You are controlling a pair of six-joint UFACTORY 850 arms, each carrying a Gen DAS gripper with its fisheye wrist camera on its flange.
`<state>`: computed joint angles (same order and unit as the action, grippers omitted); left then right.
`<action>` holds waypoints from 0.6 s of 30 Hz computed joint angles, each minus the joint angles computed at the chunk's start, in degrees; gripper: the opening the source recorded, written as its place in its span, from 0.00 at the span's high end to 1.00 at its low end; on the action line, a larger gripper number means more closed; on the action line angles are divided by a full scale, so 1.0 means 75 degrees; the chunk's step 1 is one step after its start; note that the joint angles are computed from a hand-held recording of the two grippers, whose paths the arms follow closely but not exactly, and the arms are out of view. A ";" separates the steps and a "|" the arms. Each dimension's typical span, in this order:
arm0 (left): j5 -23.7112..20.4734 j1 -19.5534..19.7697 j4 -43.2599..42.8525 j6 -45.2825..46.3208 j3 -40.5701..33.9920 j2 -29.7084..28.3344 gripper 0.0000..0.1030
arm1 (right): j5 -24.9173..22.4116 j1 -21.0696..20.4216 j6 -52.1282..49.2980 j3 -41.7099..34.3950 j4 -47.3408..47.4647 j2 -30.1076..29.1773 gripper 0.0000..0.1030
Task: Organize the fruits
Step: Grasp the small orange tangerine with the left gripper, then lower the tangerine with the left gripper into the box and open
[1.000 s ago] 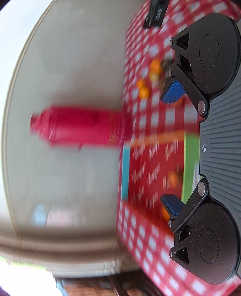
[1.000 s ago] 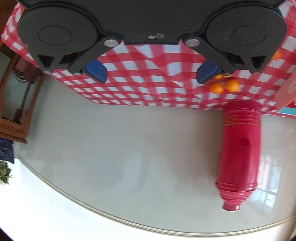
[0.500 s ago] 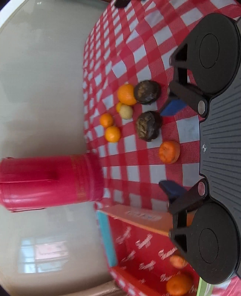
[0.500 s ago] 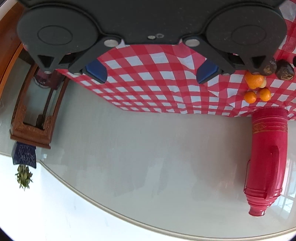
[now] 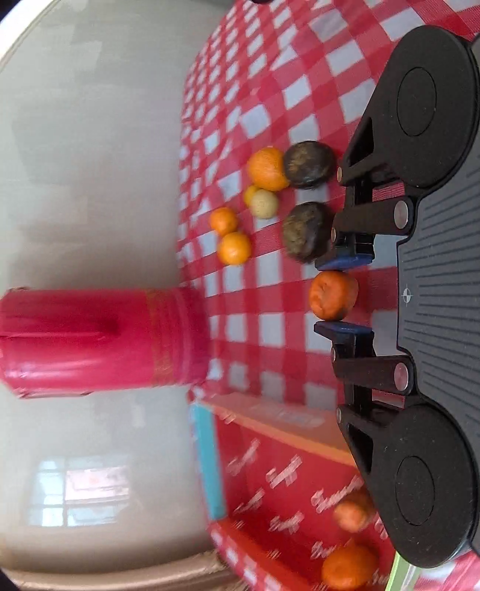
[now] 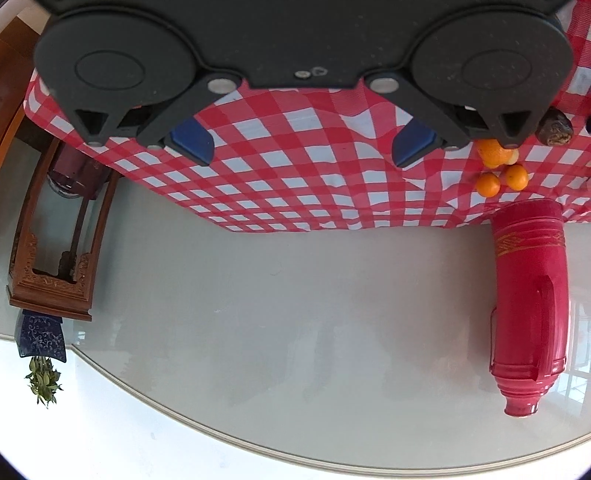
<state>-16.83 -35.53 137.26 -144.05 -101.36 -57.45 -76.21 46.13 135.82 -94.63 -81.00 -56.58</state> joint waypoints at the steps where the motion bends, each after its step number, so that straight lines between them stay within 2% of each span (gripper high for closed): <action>1: -0.0181 0.0007 0.0188 -0.0211 0.0152 0.0121 0.71 | 0.0020 0.0004 0.0001 -0.0009 -0.0018 -0.0005 0.06; 5: -0.0904 0.0128 0.0323 -0.0527 0.0708 0.0565 0.71 | 0.0132 0.0017 -0.0034 -0.0054 -0.0087 -0.0027 0.06; 9: -0.1414 0.0316 -0.0311 -0.0043 0.0981 0.0767 0.71 | 0.0160 0.0041 -0.0143 -0.0177 -0.0186 -0.0103 0.06; 11: -0.1493 0.0443 -0.0934 0.0452 0.0960 0.0751 0.71 | 0.0185 0.0049 -0.0217 -0.0246 -0.0231 -0.0143 0.06; 18: -0.1212 0.0857 -0.2713 0.1589 0.0689 0.0504 0.71 | 0.0286 0.0073 -0.0503 -0.0493 -0.0383 -0.0302 0.06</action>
